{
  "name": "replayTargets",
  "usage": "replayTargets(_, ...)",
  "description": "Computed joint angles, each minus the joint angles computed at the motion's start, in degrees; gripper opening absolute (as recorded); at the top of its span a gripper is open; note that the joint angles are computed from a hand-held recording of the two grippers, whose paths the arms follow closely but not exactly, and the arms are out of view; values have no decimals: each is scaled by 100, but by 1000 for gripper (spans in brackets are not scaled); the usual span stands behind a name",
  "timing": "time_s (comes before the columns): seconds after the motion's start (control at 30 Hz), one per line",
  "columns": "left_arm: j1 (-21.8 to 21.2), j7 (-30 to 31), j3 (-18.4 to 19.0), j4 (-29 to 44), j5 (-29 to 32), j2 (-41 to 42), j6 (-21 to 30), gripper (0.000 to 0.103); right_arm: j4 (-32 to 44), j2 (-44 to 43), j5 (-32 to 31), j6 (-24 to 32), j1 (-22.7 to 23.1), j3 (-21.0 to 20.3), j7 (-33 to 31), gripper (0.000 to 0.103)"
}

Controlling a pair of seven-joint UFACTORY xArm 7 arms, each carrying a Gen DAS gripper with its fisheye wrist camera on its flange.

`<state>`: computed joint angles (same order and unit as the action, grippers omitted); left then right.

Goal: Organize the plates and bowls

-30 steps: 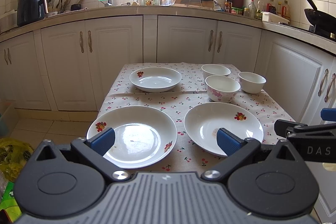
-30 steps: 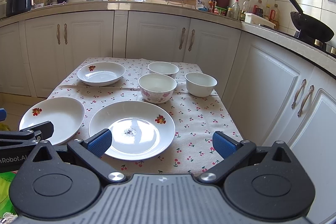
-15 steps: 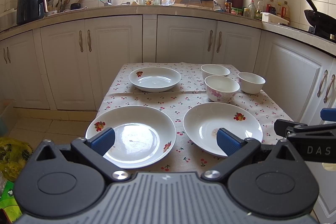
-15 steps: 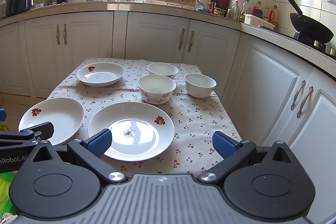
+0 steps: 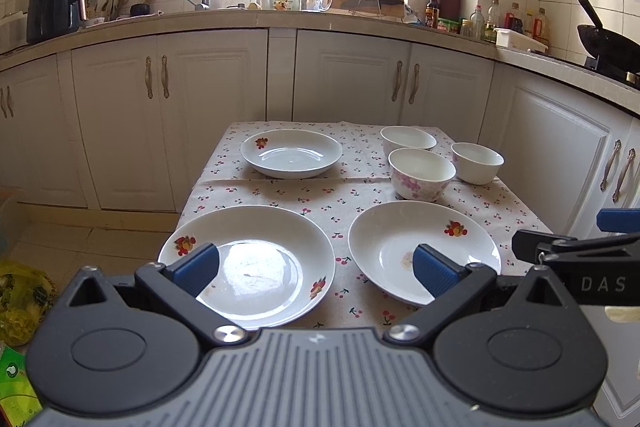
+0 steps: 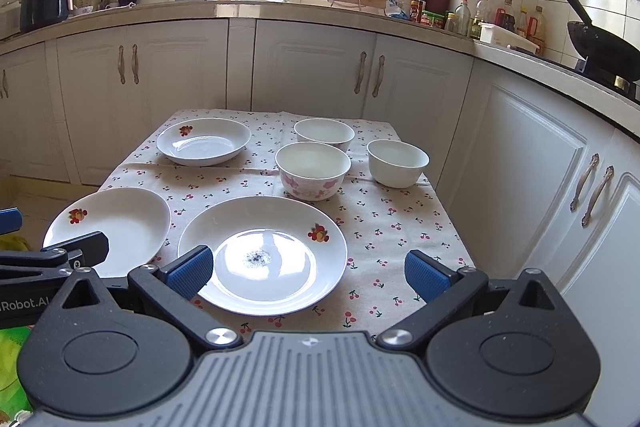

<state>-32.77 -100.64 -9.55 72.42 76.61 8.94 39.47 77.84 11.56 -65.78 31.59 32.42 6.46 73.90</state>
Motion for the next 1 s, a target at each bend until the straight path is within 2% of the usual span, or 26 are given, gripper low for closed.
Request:
replayTargets(0.37, 205, 474, 199, 92, -311, 171, -240, 102, 781, 651, 462, -630, -11, -264, -1103, 103)
replayTargets(0.53, 374, 633, 319, 19, -503, 209, -591, 102, 1283, 1080, 1205, -1011, -45, -350, -1981, 103)
replayTargets(0.63, 464, 560, 401, -122, -312, 188, -875, 102, 1558, 1347, 1844, -1380, -201, -251, -2625, 103)
replayTargets(0.77, 693, 939, 464, -368, -419, 158, -1488, 102, 1976, 1729, 2369, -1665, -229, -261, -3215, 103)
replayTargets(0.8, 733, 959, 492, -447, -371, 141, -1626, 102, 2050, 1809, 2544, -1719, -273, -208, -3420, 103)
replayTargets(0.9, 845, 985, 538, -704, -264, 54, -1924, 102, 2338, 2156, 3315, -1840, -655, 324, -4362, 103)
replayTargets(1.0, 1072, 1354, 548, -1009, -652, -46, -2419, 102, 2708, 2565, 4055, -1684, -1072, 1060, -5385, 103)
